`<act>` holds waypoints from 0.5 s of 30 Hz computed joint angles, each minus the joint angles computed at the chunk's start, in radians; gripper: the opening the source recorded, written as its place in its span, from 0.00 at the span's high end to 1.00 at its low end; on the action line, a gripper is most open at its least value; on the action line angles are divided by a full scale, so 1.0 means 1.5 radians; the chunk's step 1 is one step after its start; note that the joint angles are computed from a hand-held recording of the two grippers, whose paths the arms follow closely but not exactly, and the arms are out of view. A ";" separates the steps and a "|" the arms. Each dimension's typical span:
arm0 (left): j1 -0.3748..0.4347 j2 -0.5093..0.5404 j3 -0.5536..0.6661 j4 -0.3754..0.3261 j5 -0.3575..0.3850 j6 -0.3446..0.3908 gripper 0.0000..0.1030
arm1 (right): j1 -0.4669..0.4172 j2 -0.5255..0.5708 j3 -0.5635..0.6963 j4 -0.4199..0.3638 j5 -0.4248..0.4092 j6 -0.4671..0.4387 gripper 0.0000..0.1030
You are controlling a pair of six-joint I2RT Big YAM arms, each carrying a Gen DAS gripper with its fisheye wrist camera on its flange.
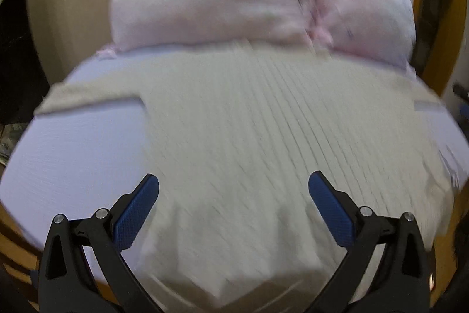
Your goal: Fold small clothes
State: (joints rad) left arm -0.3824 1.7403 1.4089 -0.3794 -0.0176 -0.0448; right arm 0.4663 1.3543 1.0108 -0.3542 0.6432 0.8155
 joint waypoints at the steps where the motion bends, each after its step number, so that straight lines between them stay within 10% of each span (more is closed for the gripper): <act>1: 0.013 0.007 0.013 0.009 0.013 -0.004 0.01 | -0.042 -0.011 -0.005 -0.011 -0.016 0.019 0.04; 4: 0.063 0.053 0.088 -0.004 0.074 -0.042 0.01 | -0.188 -0.010 -0.001 -0.063 -0.091 0.099 0.38; 10: 0.133 0.163 0.265 -0.104 0.067 -0.106 0.01 | -0.402 0.059 0.022 -0.118 -0.244 0.247 0.58; 15: 0.166 0.196 0.308 -0.112 0.018 -0.157 0.01 | -0.454 0.080 0.007 -0.069 -0.262 0.267 0.70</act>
